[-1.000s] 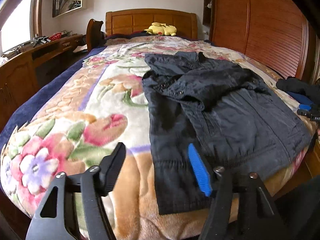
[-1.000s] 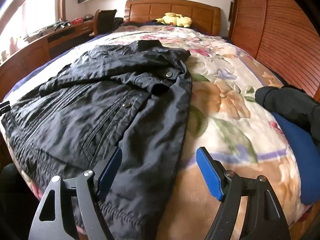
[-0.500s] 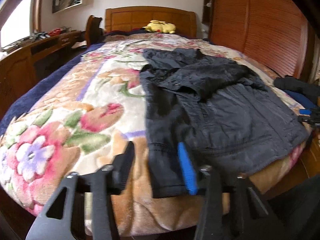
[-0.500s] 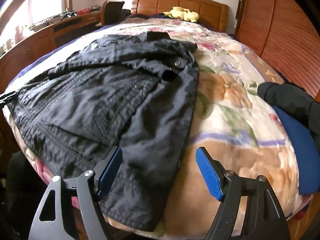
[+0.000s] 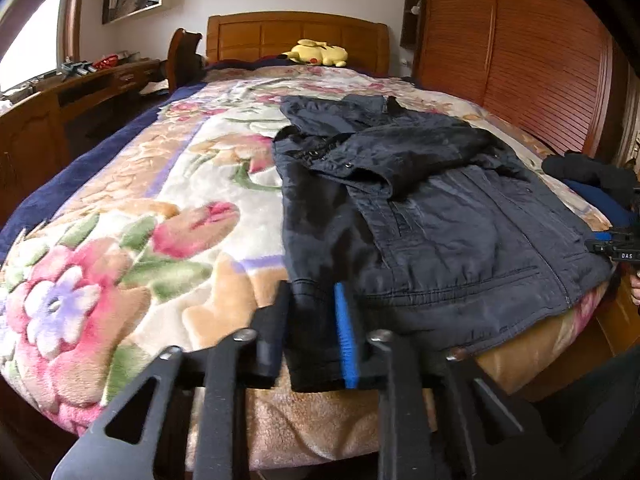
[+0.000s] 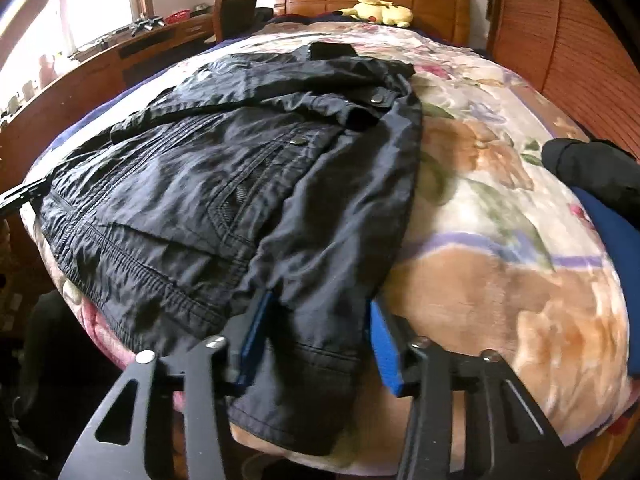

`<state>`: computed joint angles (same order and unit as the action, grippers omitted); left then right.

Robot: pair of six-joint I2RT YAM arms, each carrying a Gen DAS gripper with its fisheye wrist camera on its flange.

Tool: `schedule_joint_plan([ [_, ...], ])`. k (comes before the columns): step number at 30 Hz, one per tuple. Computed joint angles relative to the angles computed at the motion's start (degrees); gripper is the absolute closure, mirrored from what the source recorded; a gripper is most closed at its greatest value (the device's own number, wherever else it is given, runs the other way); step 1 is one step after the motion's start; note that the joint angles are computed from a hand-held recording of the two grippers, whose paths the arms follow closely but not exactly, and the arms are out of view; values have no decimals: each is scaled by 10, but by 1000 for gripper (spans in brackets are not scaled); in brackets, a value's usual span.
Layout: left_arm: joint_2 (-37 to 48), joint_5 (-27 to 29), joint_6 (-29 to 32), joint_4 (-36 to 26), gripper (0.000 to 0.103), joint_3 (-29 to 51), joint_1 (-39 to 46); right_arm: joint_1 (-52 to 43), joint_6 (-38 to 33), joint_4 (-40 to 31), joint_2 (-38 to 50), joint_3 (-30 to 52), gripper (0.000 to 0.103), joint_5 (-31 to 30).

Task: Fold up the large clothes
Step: 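Grasp the jacket hem with the right tool while the left tool grasps it too, then lift the hem with both tools and fold it over toward the collar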

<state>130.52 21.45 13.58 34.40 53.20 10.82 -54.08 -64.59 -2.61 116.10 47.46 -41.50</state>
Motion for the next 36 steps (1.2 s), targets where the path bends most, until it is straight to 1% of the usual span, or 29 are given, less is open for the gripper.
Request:
schedule_joint_plan([
  [1, -4, 5, -2, 1, 92, -3, 1, 6, 6, 9, -3, -6, 66, 2],
  [2, -10, 14, -5, 0, 94, -7, 3, 10, 9, 12, -6, -9, 71, 4],
  [3, -17, 16, -6, 3, 94, -13, 3, 13, 9, 12, -10, -12, 78, 2],
  [4, -25, 16, -4, 8, 95, -19, 1, 16, 14, 18, -15, -17, 82, 1],
  [7, -56, 14, -10, 23, 96, -44, -5, 12, 17, 22, -29, -26, 91, -15],
  [9, -79, 19, -18, 25, 96, -56, -7, -3, 10, 9, -47, -30, 93, -43],
  [12, -120, 26, -26, 43, 97, -85, -9, -27, -4, -12, -88, -43, 95, -78],
  [16, -184, 43, -30, 54, 97, -124, -11, -55, -25, -65, -134, -37, 96, -116],
  [19, -224, 59, -35, 58, 97, -146, -4, -74, -46, -113, -153, -23, 96, -142],
  [26, -313, 80, -37, 59, 97, -185, 13, -147, -161, -270, -172, 27, 97, -213],
  [29, -338, 86, -41, 61, 97, -192, 23, -177, -180, -286, -193, 20, 97, -253],
  [30, -345, 90, -45, 64, 97, -194, 28, -186, -196, -307, -194, 26, 97, -267],
  [33, -360, 102, -59, 79, 97, -198, 42, -217, -276, -401, -193, 56, 97, -300],
  [36, -367, 108, -69, 63, 97, -174, 46, -236, -327, -450, -201, 65, 97, -316],
])
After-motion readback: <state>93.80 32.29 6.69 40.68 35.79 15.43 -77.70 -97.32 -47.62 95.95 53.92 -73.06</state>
